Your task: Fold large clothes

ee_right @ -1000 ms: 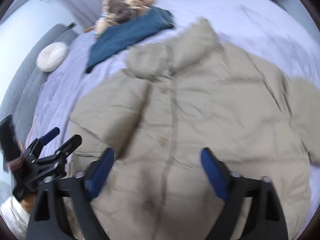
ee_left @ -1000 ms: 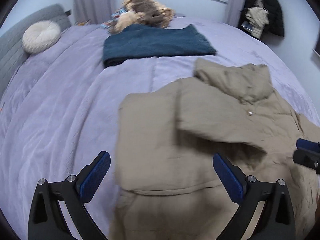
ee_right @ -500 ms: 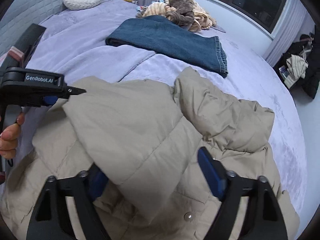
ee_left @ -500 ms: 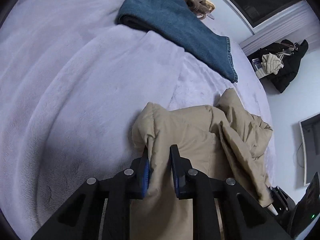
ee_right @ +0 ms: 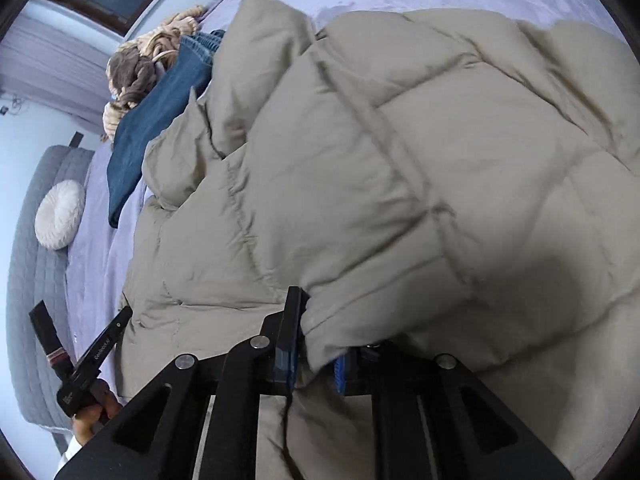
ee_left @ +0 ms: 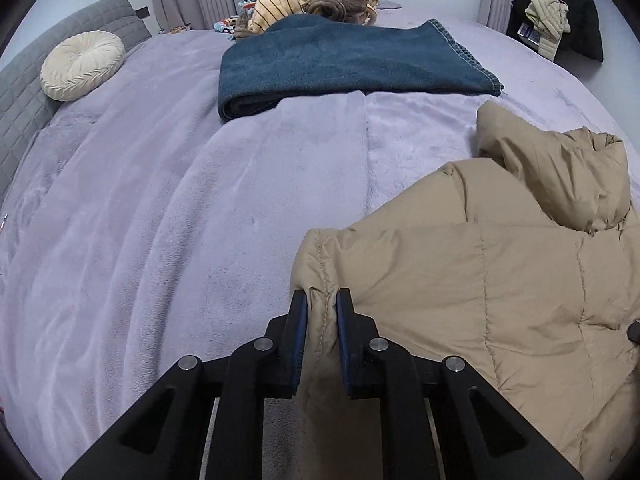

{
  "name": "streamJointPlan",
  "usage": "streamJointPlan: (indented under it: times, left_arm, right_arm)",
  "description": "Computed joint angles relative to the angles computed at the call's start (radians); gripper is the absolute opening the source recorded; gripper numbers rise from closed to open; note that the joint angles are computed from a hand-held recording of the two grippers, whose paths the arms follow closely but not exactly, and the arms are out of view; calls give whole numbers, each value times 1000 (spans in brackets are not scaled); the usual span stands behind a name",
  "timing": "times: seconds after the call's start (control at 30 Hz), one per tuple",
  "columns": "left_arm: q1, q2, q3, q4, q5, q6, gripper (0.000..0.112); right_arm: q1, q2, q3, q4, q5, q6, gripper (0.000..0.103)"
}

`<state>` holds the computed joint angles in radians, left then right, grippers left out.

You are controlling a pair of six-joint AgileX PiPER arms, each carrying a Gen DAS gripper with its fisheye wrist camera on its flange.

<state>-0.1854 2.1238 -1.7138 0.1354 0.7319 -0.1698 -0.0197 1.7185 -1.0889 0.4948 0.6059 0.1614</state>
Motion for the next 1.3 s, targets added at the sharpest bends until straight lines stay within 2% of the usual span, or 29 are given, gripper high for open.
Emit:
streamJointPlan:
  times: [0.07, 0.13, 0.2, 0.27, 0.33, 0.4, 0.47, 0.5, 0.53, 0.6, 0.67, 0.77, 0.83, 0.93, 1.1, 1.13, 1.17, 1.2, 1.27, 1.3]
  left_arm:
    - [8, -55, 36, 19, -14, -18, 16]
    - [26, -115, 75, -15, -22, 1, 16]
    - [55, -165, 112, -145, -17, 91, 16]
    - [65, -177, 129, -257, 26, 172, 16]
    - [33, -172, 164, -225, 33, 154, 16]
    - [-17, -162, 216, -102, 11, 55, 16]
    - [-27, -142, 264, -53, -30, -8, 16]
    - [-25, -139, 277, -51, -48, -17, 16]
    - [-26, -131, 280, -32, -62, -39, 16]
    - [-33, -122, 253, -5, -30, -60, 16]
    - [-44, -116, 207, 9, 24, -71, 16]
    - [-58, -153, 191, -26, 72, -47, 16]
    - [-89, -182, 195, -37, 102, -53, 16]
    - [-148, -222, 202, -73, 138, -55, 16]
    - [-265, -248, 202, -110, 172, -95, 16]
    - [-292, -243, 193, -120, 177, -102, 22]
    - [-314, -235, 182, -124, 185, -110, 70]
    - [-346, -224, 162, -103, 202, -146, 100]
    - [-412, -234, 156, -22, 175, -244, 102]
    - [-439, -219, 123, -16, 196, -248, 102]
  right_arm:
    - [-20, -41, 4, -66, 24, 68, 28]
    - [-22, -107, 23, -197, 17, 190, 29]
    - [-7, -174, 38, -334, -10, 282, 28]
    - [14, -205, 21, -389, -31, 272, 28]
    - [25, -160, -40, -338, -28, 144, 28]
    - [37, -76, -112, -282, 4, 44, 28]
    - [44, 0, -149, -301, 38, 47, 27]
    - [49, 37, -160, -323, 67, 68, 24]
    - [44, 49, -132, -316, 70, 66, 15]
    - [7, 40, -61, -201, 34, -22, 14]
    - [-31, -1, -21, -104, 41, -103, 14]
    - [-108, -82, 40, 34, 73, -214, 22]
    - [-164, -132, 75, 92, 106, -247, 42]
    - [-269, -218, 156, 186, 151, -319, 48]
    - [-425, -302, 211, 194, 230, -356, 58]
    - [-459, -313, 217, 197, 243, -366, 59]
    - [-505, -329, 227, 197, 265, -386, 60]
    - [-549, -338, 231, 194, 282, -401, 62]
    - [-655, -349, 234, 192, 325, -452, 66]
    - [-705, -346, 227, 190, 346, -477, 68]
